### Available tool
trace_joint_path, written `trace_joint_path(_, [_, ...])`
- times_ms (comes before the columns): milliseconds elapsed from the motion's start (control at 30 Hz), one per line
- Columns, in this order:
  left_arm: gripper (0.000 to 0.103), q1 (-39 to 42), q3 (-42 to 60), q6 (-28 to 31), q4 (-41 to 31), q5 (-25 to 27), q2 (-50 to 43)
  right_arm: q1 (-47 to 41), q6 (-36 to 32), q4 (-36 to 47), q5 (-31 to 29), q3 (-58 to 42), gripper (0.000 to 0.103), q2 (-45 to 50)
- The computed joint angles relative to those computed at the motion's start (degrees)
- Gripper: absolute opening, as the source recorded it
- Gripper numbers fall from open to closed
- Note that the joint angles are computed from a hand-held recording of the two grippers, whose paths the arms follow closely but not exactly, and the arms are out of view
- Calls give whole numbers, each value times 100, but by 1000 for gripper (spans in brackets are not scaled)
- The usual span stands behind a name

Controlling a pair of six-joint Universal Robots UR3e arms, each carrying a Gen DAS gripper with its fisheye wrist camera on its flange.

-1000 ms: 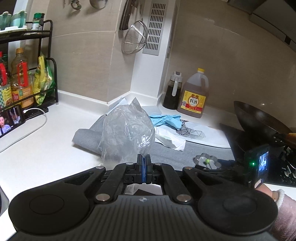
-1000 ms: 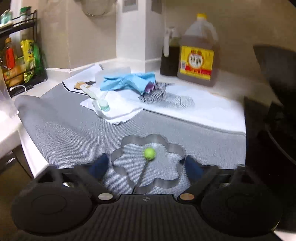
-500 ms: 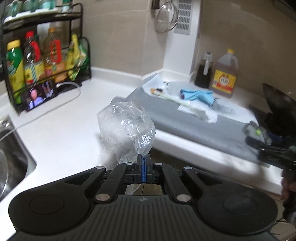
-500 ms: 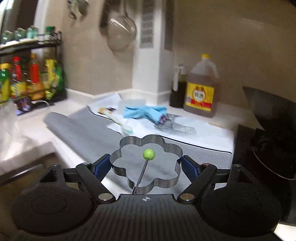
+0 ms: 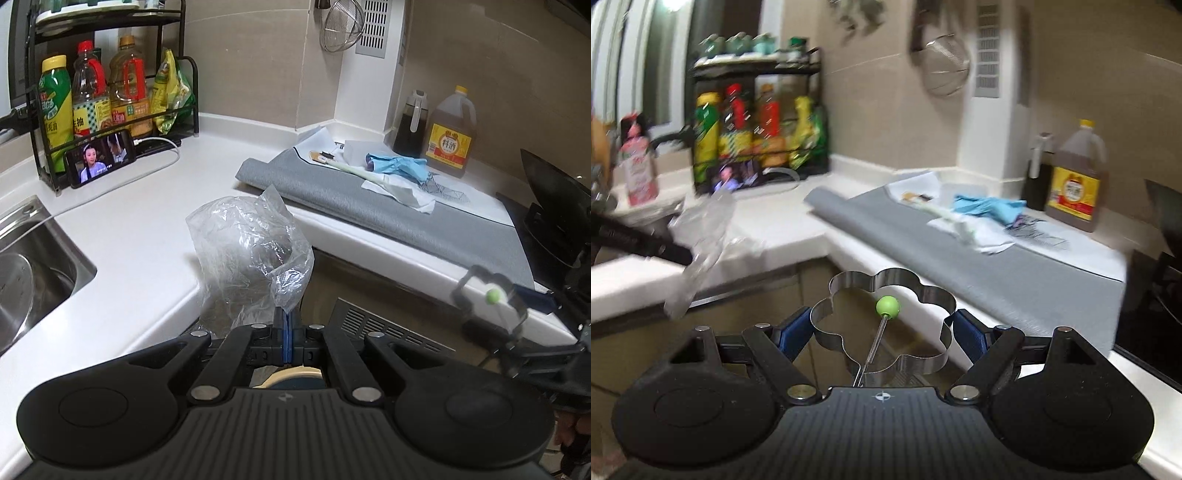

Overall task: Collect trash
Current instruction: 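Carry the clear bag and flower ring down into the bin with both grippers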

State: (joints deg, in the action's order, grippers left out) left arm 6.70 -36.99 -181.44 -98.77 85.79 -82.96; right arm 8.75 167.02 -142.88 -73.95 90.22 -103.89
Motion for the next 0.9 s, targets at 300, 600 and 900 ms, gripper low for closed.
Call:
trace_joint_path(300, [0, 409, -223, 475, -435, -481, 439, 481, -84, 225, -273, 88, 84, 81])
trace_joint_path(600, [0, 899, -740, 1283, -1204, -1266, 1075, 678, -95, 288, -391, 52, 84, 243])
trace_joint_path(900, [0, 583, -2417, 923, -493, -1248, 1234, 685, -102, 441, -541, 236, 84, 386])
